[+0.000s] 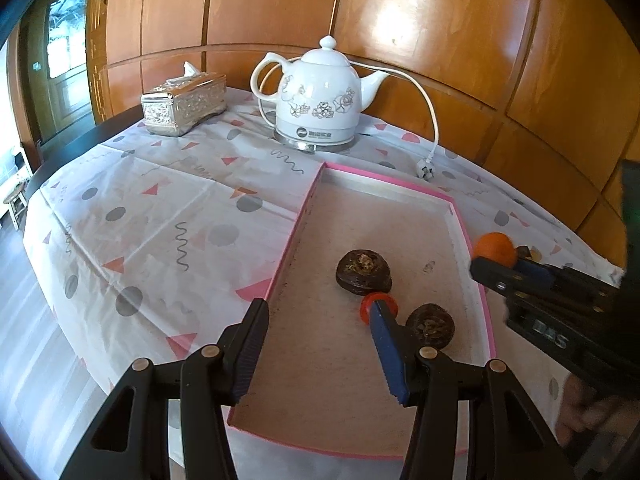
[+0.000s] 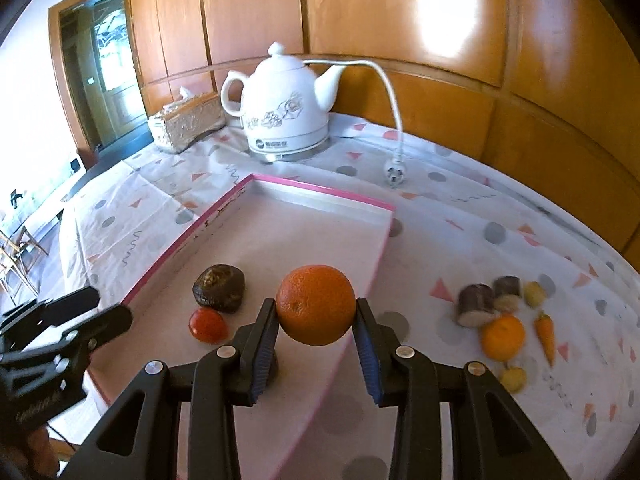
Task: Organize fruits
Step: 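Carry the mandarin into the tray and open the right tool, then move the left tool to the small yellow potato and grasp it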
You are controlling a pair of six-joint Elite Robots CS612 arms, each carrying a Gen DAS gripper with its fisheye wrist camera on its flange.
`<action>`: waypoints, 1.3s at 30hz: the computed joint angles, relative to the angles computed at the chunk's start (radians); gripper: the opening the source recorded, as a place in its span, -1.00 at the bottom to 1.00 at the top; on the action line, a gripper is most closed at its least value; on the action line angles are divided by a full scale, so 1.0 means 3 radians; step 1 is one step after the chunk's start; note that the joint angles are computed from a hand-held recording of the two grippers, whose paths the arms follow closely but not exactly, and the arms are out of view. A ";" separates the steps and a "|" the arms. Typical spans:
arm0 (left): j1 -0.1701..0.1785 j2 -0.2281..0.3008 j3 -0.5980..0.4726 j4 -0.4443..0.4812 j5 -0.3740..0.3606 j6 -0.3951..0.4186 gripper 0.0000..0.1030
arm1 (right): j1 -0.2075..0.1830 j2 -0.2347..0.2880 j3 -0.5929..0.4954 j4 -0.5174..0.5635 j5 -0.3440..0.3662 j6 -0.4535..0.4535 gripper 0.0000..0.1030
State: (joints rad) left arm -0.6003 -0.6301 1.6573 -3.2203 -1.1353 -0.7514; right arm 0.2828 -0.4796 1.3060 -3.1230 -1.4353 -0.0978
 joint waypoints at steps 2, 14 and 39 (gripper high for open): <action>0.0003 -0.0001 0.0004 0.0009 -0.0008 -0.0014 0.03 | 0.0015 0.0038 -0.0082 0.0090 -0.0005 0.0015 -0.26; -0.0003 0.0016 -0.0025 0.0065 -0.0090 0.0003 0.03 | -0.0019 0.0011 0.0053 -0.0032 0.0012 0.0259 -0.05; -0.0142 0.0102 -0.0279 0.0035 -0.0469 0.0769 0.04 | -0.0445 -0.0248 0.0972 -0.0621 -0.1163 0.1347 -0.05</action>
State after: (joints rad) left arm -0.6429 -0.5996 1.5737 -3.2098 -1.2759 -0.5206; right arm 0.1492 -0.5540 1.5977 -3.3094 -1.7843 0.3063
